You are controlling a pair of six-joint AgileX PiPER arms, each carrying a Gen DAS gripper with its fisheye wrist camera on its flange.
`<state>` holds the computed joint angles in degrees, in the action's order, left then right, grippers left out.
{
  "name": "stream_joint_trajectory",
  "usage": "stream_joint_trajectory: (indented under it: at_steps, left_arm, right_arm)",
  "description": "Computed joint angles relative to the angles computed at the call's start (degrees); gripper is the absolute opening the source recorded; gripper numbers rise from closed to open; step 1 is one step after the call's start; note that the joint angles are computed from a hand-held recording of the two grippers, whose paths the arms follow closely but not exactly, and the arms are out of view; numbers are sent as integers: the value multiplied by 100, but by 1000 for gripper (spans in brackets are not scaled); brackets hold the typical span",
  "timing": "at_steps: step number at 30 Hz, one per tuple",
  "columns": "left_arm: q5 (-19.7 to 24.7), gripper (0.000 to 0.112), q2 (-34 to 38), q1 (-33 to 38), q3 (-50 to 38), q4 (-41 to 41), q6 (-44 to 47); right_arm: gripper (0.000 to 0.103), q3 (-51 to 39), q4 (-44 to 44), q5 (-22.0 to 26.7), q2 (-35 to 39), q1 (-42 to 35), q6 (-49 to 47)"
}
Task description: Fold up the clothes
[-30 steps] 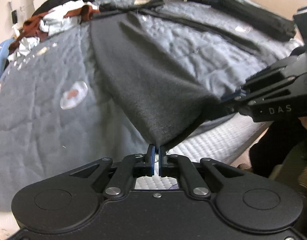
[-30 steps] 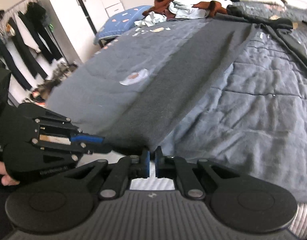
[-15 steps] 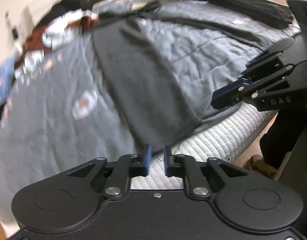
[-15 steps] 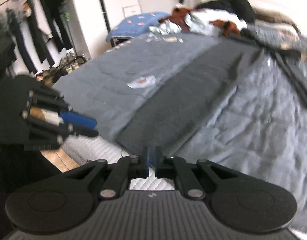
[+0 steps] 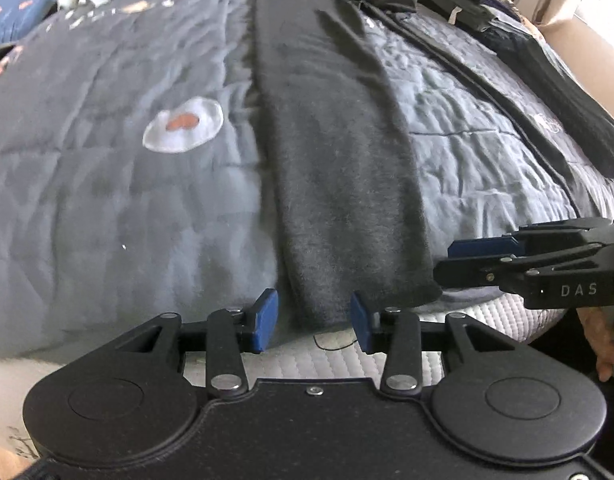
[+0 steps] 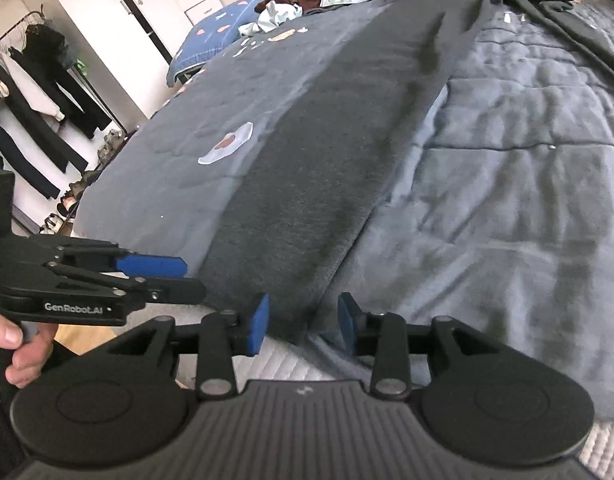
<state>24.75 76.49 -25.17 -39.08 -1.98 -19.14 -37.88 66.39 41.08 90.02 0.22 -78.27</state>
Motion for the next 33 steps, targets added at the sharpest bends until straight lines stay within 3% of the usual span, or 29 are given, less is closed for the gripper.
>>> stream_joint_trajectory:
  at_steps: [4,5,6,7,9,12,21,23,27,33]
  left_arm:
    - [-26,38,280,57,-48,-224,269]
    - [-47,32,307,96,-44,-406,494]
    - [-72,8,320,111,-43,-552,687]
    - [-107,5,326,94,-46,-584,767]
    - [-77,5,309,95,-78,-734,990]
    - [60,5,124,150,-130,-1146,1404]
    - [532,5,-295,1037,-859,-2653,2641]
    - [513,5,-14,1145,-1243,-2783,2795]
    - [556,5,878,1355,-2305,-2830,3025]
    - [956,5,2817,1640,-4712,-2622,3112]
  right_arm:
    - [37,-195,-116,-36,296,160,113]
    - [36,-244,-167,-35,365,197,149]
    - [28,-291,-244,-36,415,229,189]
    - [17,-338,-321,-45,464,264,258]
    - [7,-363,-344,47,480,212,309]
    - [5,-412,-359,348,424,2,371]
    - [4,-1322,-37,2243,694,-959,1355]
    - [4,-1714,51,2518,917,-1036,1617]
    - [4,-2892,82,2522,1643,-895,2243]
    - [4,-5752,-175,2363,3386,-619,3879]
